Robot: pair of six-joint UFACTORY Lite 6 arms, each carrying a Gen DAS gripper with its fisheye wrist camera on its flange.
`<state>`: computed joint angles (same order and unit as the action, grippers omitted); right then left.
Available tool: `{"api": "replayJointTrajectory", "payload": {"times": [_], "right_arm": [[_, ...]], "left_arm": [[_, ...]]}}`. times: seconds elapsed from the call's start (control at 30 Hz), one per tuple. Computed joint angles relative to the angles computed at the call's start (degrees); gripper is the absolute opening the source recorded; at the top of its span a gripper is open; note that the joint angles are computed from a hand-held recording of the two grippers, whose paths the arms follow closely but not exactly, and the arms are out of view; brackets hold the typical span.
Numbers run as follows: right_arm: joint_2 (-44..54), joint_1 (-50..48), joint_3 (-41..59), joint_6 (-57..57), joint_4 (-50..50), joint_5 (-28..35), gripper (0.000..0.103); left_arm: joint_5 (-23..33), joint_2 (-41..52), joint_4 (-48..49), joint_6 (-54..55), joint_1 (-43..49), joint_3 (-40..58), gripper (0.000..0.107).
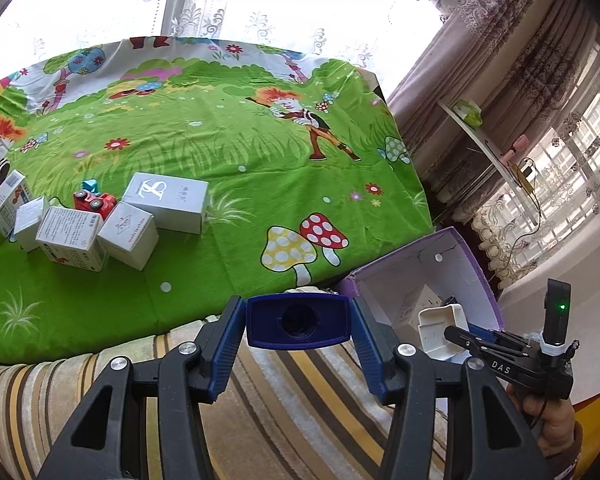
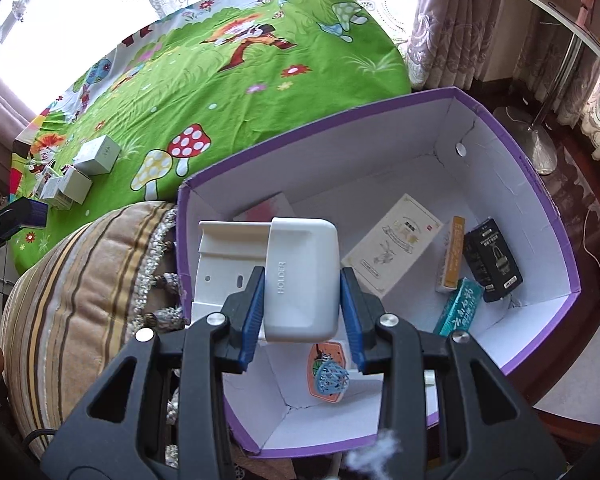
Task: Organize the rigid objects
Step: 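Carry both items to the purple-rimmed box and release them inside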
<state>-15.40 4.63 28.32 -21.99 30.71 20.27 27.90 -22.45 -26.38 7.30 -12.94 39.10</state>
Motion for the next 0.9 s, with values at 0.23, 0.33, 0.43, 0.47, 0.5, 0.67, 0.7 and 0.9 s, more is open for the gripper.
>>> {"api": "replayJointTrajectory", "payload": {"times": [0.23,0.33,0.43,0.47,0.5,0.67,0.7,0.9], "right_arm": [[2.6,-4.5,-2.4,-8.4,5.6,0.1,0.044],[2.7,-7.4,-2.9,-14.1,10.4,1.5,0.063],[1.6,-9.1,-3.3,-16.0,11.3,2.3,0.064],[1.7,-9.6,-3.2,-16.8,12.0,2.5,0.065],[1.7,-10.1,-3.2,-17.6,12.8,2.7,0.066],[0.4,-13.0,-3.8,-20.7,14.7,3.7,0.067],[0.0,-13.7,-4.0,-20.8,14.5,3.8,0.067],[-3.4,-20.6,-4.3,-24.1,15.0,6.2,0.068]], "left_arm": [[-2.3,5.3,7.4,-9.9,-10.1,4.7,0.054],[-3.2,7.9,10.4,-13.7,-14.0,6.8,0.054],[-3.9,10.8,13.1,-17.1,-17.4,8.9,0.054],[-4.0,11.8,13.8,-17.7,-18.5,9.6,0.054],[-4.1,12.8,14.6,-18.4,-19.6,10.4,0.054],[-4.0,17.4,17.4,-20.6,-24.5,13.6,0.054],[-4.0,18.1,17.6,-20.6,-25.5,14.0,0.054],[-2.8,21.6,15.0,-17.0,-30.6,17.0,0.054]]}}
